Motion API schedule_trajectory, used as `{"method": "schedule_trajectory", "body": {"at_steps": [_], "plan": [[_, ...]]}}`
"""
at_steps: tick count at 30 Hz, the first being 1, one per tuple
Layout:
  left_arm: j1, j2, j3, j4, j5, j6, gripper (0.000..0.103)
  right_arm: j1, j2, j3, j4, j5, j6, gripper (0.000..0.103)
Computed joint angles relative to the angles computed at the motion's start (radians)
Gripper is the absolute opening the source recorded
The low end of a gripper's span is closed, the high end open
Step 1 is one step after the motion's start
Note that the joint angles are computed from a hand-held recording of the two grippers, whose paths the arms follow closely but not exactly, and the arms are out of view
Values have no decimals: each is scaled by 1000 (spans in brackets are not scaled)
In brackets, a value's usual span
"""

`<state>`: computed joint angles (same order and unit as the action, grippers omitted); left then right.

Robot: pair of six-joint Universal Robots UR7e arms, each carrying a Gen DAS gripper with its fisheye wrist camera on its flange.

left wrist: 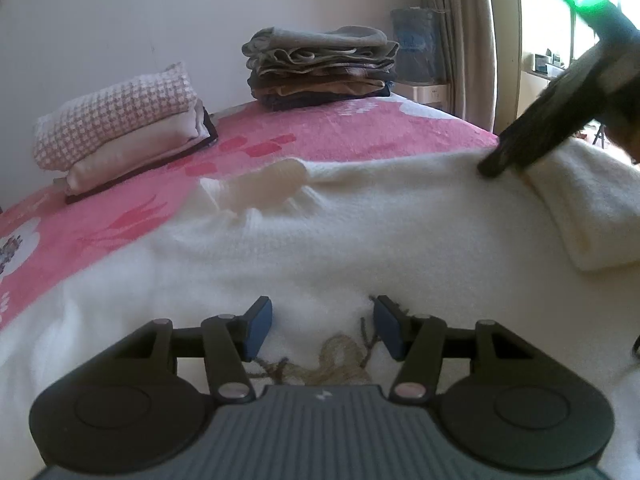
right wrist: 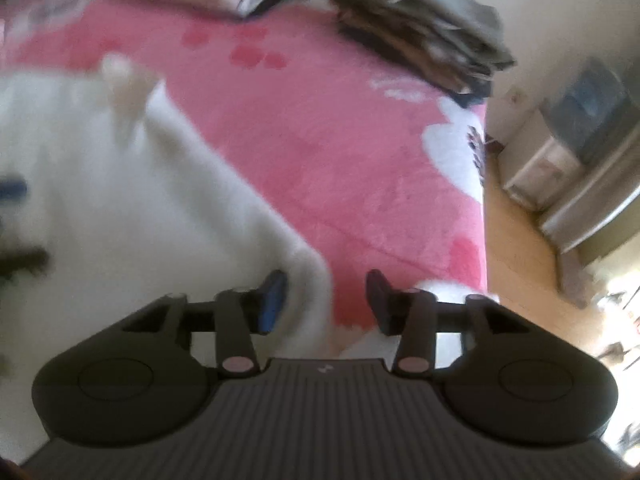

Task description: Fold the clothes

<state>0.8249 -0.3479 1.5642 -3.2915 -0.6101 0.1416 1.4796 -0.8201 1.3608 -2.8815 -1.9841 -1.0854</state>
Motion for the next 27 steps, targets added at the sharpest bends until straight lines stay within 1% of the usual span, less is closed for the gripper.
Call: {"method": "schedule_trajectory", "body": {"at_steps": [1,2,4,5,6,7,9,11,12,13,15,16,18,21,24,27], "plan": [[-1,-8,7,9,-1,-11,58,-6,-34,13,29,38,68,46],[-2,-15,13,19,-3,-20,58,-15,-76,44,19,87,136,48],[-5,-30,26,36,-3,-32,58,-37,-157,109,-29,173,232,60],[-8,-36,33,36,-1,-28,58,-52,-183,127,-54,194,272,63],[-11,-41,40,32,-2,-20,58,-67,-207,143,-78,214,313,69],[-14,-46,47,29,-3,-11,58,-83,-228,153,-94,230,362,72],[-21,-53,56,28,4,-2,58,-127,-244,124,-48,243,525,73],[-30,-65,68,45,9,-21,58,-180,-248,85,34,279,723,73],[-34,-74,76,57,10,-40,58,-202,-244,70,59,301,796,73],[-37,-83,85,72,7,-60,58,-224,-242,61,87,330,851,73],[-46,-103,105,105,4,-105,58,-261,-237,55,134,383,931,73],[-51,-114,115,125,5,-130,58,-276,-235,62,131,408,968,73],[-60,-136,134,178,9,-180,58,-310,-222,61,147,495,1035,73],[-78,-184,159,325,20,-248,58,-339,-186,34,165,564,1157,75],[-98,-247,170,530,9,-313,58,-355,-153,11,136,626,1211,75],[-122,-289,179,651,4,-330,58,-376,-127,-12,110,689,1259,71]]}}
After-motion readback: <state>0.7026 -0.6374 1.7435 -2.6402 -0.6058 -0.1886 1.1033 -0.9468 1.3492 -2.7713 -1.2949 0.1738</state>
